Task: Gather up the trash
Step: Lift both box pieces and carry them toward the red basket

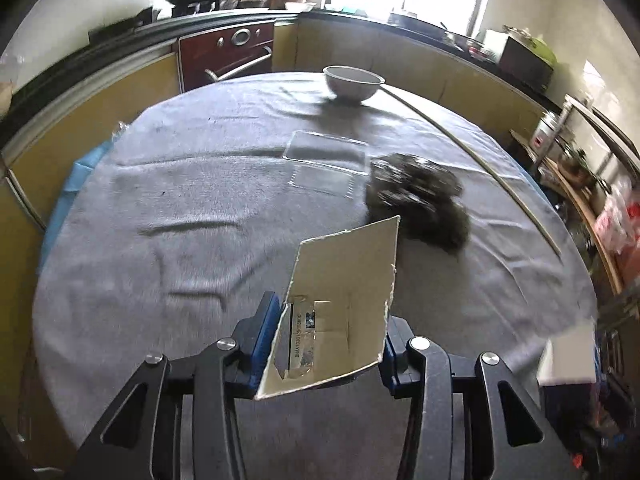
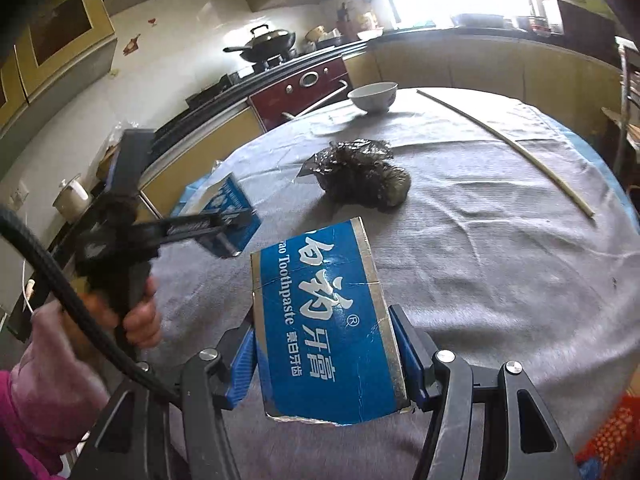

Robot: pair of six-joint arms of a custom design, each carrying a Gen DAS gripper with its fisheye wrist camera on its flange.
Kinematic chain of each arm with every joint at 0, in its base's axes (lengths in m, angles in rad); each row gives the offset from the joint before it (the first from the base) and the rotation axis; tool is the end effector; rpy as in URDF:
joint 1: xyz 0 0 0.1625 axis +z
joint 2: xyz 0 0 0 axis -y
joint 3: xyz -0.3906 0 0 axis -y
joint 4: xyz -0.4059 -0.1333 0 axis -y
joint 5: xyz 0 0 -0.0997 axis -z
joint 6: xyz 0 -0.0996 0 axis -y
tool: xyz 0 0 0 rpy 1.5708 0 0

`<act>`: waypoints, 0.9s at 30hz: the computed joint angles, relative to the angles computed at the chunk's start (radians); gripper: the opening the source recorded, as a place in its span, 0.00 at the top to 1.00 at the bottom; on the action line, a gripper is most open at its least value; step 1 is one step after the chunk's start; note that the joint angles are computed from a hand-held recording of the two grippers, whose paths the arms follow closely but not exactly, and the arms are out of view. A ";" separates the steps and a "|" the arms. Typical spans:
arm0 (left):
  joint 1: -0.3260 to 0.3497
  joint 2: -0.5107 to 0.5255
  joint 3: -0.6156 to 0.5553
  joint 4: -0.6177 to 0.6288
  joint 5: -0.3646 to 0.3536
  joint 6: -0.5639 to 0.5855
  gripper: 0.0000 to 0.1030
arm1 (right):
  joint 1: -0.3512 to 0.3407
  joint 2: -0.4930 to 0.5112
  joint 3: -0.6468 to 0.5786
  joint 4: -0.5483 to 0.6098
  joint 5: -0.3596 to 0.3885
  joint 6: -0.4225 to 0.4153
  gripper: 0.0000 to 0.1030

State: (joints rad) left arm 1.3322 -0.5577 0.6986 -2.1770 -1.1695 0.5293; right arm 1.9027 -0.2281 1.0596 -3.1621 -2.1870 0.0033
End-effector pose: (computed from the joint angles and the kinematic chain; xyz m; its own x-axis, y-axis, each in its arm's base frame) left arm -0.0368 -0.8798 0.2750 -0.7012 0.4793 -0.5279 0.6549 0.7257 -0.2110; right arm 0.3265 -0.7149 -0.0394 -0.9020 0.1127 0.4167 -0.2333 0.6850 -0.6902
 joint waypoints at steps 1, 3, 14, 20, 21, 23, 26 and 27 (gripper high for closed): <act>-0.004 -0.042 0.067 -0.030 -0.004 0.009 0.55 | 0.004 -0.003 0.009 -0.010 -0.007 0.002 0.39; -0.013 -0.110 0.178 -0.085 -0.002 0.033 0.55 | 0.015 -0.007 0.027 -0.036 -0.025 0.007 0.39; -0.068 -0.368 0.599 -0.348 0.029 0.171 0.55 | 0.073 -0.057 0.172 -0.196 -0.111 0.029 0.39; -0.096 -0.460 0.734 -0.455 0.027 0.226 0.55 | 0.101 -0.088 0.256 -0.292 -0.155 0.044 0.39; -0.100 -0.475 0.754 -0.472 0.027 0.232 0.55 | 0.107 -0.091 0.266 -0.308 -0.161 0.041 0.39; -0.107 -0.495 0.780 -0.492 0.026 0.242 0.55 | 0.118 -0.094 0.277 -0.335 -0.174 0.029 0.39; -0.117 -0.527 0.816 -0.512 0.020 0.252 0.55 | 0.138 -0.095 0.290 -0.372 -0.193 0.005 0.39; -0.121 -0.537 0.826 -0.518 0.021 0.252 0.55 | 0.142 -0.097 0.293 -0.378 -0.197 0.000 0.39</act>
State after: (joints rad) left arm 1.2110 -1.0950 1.5250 -2.6955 -1.1480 0.7812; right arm 2.0444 -0.3249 1.3530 -3.5406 -2.3836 0.0035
